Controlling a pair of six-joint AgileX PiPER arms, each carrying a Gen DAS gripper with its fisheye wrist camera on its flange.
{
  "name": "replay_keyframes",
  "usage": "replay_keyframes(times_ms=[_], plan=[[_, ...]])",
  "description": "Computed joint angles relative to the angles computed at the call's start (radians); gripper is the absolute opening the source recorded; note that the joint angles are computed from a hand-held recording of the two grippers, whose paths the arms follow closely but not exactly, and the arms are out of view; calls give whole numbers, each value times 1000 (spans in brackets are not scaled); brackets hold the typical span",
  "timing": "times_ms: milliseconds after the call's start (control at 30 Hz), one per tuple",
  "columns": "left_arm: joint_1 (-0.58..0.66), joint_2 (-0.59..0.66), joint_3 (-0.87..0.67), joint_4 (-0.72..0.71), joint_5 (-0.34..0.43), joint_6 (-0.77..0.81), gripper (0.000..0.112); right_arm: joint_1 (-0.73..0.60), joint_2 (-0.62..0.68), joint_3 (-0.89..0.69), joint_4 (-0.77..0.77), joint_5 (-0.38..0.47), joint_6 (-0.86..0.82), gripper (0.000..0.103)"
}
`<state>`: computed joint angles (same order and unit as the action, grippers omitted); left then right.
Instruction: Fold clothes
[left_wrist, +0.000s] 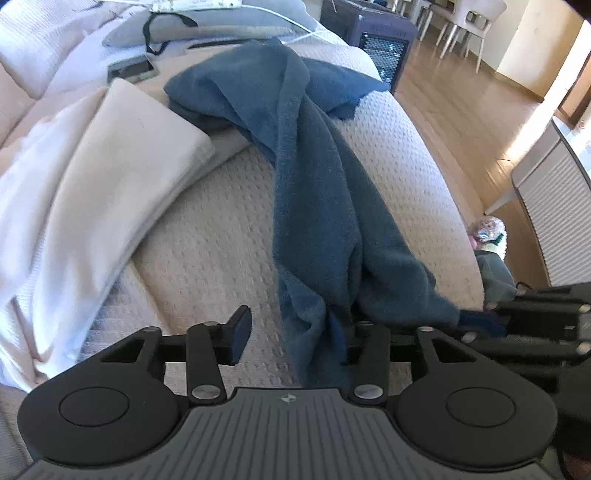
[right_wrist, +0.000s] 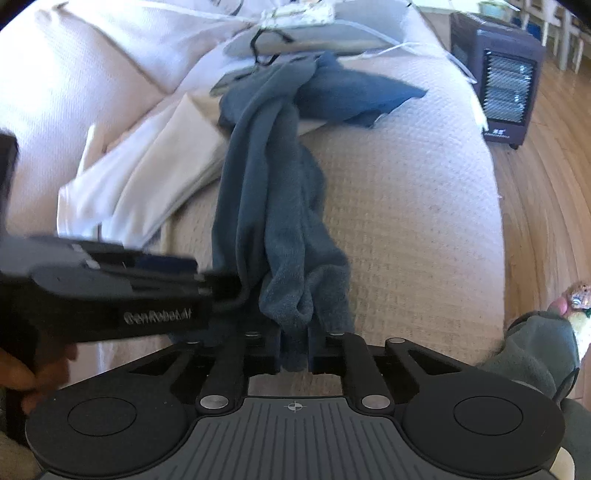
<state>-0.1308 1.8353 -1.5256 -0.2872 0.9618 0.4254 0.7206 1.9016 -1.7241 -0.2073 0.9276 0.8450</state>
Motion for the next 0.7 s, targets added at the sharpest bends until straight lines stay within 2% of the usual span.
replay_keyframes(times_ms=[33,133,200,433,533,700], plan=[[5,1,1,-24,7,20,16,3,-7,4,-18,3,20,10],[11,-12,15,-49,-1,50,7,18,-30,18,-123,48,104,9],[21,-17,13,-50,0,55,6,29,-44,25,-212,103,172,9],[53,-28,-12,2,-3,27,4,-29,-132,126,-331,177,295,9],[46,-32,-17,9,4,39,4,-61,-153,154,-308,183,300,9],[-13,1,14,105,-2,12,8,-103,-106,148,-199,190,223,12]])
